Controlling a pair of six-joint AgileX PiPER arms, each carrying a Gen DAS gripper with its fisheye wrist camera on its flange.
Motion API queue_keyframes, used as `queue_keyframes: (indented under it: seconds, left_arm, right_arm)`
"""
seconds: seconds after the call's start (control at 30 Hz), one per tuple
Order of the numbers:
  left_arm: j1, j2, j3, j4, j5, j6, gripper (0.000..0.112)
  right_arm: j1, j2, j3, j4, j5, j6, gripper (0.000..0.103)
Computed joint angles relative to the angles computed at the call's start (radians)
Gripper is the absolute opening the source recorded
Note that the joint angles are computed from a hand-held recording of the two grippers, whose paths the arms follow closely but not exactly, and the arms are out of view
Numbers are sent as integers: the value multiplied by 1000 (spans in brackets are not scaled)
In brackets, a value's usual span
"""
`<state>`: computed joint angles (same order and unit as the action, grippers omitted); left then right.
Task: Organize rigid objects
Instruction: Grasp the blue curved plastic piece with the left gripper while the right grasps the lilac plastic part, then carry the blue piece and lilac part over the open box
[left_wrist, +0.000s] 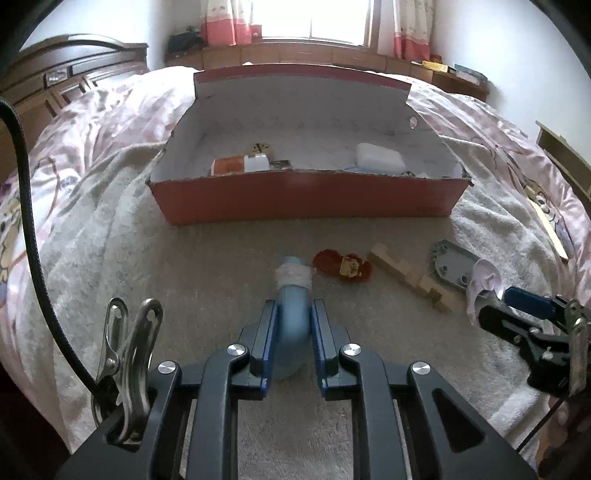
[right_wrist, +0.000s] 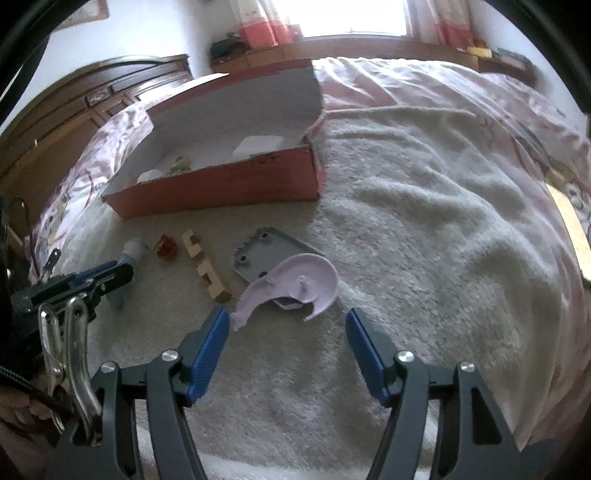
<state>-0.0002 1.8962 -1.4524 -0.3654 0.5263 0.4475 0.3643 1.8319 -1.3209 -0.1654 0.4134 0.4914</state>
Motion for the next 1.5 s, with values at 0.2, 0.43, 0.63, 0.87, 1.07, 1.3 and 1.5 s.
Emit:
queue_keyframes:
  seconds: [0.2,0.43,0.63,0.87,1.07,1.3,1.5]
  left_arm:
    - [28,-4,-1,-80,20,67,19]
    - [44,-2,-4,-128,38,101,19]
    - [47,-14,7,-150,38,122,19]
    - [55,-39,20,-182,37,147,19]
    - [64,-64,28,-219,38,180,19]
    - [70,-69,-17,-216,58,178,19]
    - [65,-56,-97,-188,76,156,19]
  right_arm:
    - [36,57,-70,-97,43,10,86]
    - [41,78,-100,-149,67,10,85]
    - [36,75,-90,-173,57,29,69]
    - [25,44,-60,-136,18,2,69]
    - [32,9,-49,-140,8,3,69]
    - [34,-5,-82,-57,14,-75,69]
    - [24,14,-153,24,40,-152,69]
